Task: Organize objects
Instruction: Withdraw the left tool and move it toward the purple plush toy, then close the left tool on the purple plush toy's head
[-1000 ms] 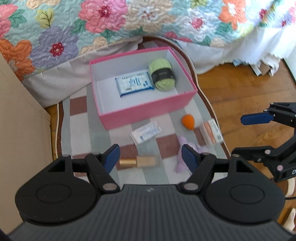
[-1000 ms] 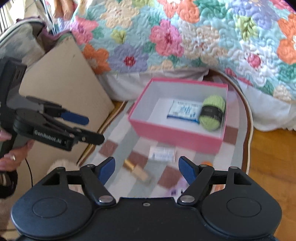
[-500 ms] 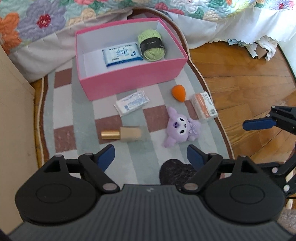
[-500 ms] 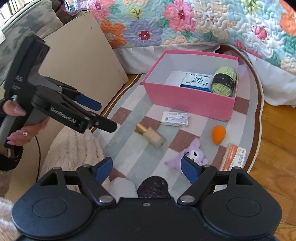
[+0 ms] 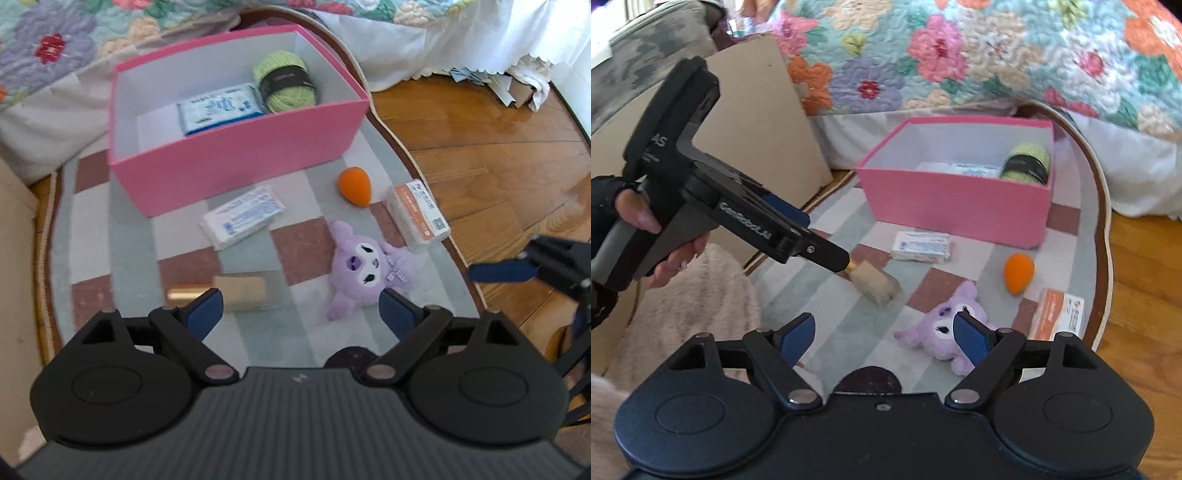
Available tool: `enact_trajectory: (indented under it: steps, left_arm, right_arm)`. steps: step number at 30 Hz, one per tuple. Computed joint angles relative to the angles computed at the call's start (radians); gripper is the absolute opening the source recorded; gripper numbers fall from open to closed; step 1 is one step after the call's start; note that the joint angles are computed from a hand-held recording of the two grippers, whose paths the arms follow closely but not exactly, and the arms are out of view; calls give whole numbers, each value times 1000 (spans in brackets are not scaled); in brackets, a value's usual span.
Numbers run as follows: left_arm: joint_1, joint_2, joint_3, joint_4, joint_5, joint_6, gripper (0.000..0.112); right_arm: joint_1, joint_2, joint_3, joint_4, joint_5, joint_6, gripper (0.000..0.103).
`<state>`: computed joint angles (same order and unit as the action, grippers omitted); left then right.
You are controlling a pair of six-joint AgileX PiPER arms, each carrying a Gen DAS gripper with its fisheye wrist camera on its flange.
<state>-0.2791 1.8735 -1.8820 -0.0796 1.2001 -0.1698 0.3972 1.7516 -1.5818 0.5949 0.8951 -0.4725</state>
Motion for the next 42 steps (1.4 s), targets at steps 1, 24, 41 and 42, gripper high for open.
enact_trajectory:
  steps: [1, 24, 41, 42]
  left_arm:
    - [-7, 10, 4, -4, -15, 3, 92]
    - [-45, 204, 60, -126, -281, -92, 83]
    - [-22, 97, 339, -357, -470, 69, 40]
    - [-28, 91, 340, -345, -462, 49, 40]
  right_arm:
    - [-4, 5, 25, 18, -16, -23, 86]
    - [97, 105, 238, -301, -434, 430, 86]
    - [68, 123, 296, -33, -507, 311, 70]
    - [75, 116, 297, -72, -500, 340, 69]
